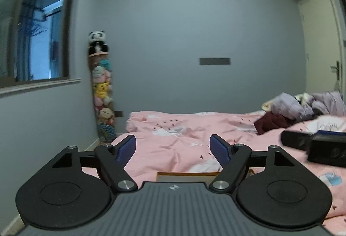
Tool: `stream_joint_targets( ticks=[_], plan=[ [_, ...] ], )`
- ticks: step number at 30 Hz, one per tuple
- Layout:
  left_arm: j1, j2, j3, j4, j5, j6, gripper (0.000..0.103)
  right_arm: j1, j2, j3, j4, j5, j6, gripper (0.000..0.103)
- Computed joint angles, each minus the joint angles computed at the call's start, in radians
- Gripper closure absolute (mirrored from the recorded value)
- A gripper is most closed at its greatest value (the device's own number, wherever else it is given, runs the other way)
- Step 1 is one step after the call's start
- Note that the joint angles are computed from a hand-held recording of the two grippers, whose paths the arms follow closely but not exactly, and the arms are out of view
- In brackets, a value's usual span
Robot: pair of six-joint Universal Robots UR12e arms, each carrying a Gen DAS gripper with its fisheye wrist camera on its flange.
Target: Organize objects
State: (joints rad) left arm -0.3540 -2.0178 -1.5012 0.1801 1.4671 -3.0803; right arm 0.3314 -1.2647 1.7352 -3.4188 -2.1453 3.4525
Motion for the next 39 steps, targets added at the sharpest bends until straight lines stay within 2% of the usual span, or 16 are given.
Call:
stream_joint_targets(
  ticks=[2,4,7,12,16,24,28,39],
  plan=[
    [-0.003,0.002,-0.021,0.017,0.027,-0.055,0.014,0.013,0.008,0.01,-0.064,-0.018,-0.024,0.009],
    [-0.005,0.004,-0.038,-0.005,0.038,-0.076,0.014,0.02,0.014,0.018,-0.09,-0.03,-0.041,0.009],
    [0.001,0.014,-0.053,-0.111,-0.001,-0.057,0.014,0.025,0.01,0.025,0.0,-0.04,-0.025,0.008],
    [0.007,0.02,-0.067,-0.232,-0.029,-0.055,0.014,0.019,0.003,0.035,0.179,-0.021,0.07,0.008],
    [0.011,0.017,-0.082,-0.281,-0.024,-0.025,0.014,0.015,0.008,0.036,0.266,-0.008,0.103,0.008],
    [0.011,0.013,-0.084,-0.39,-0.027,-0.018,0.014,0.004,0.014,0.031,0.416,0.015,0.153,0.008],
    [0.01,0.006,-0.075,-0.425,-0.023,-0.021,0.014,-0.003,0.015,0.027,0.458,0.029,0.179,0.008],
    [0.01,0.001,-0.061,-0.461,-0.016,-0.025,0.014,-0.01,0.022,0.018,0.476,0.056,0.17,0.008]
  ],
)
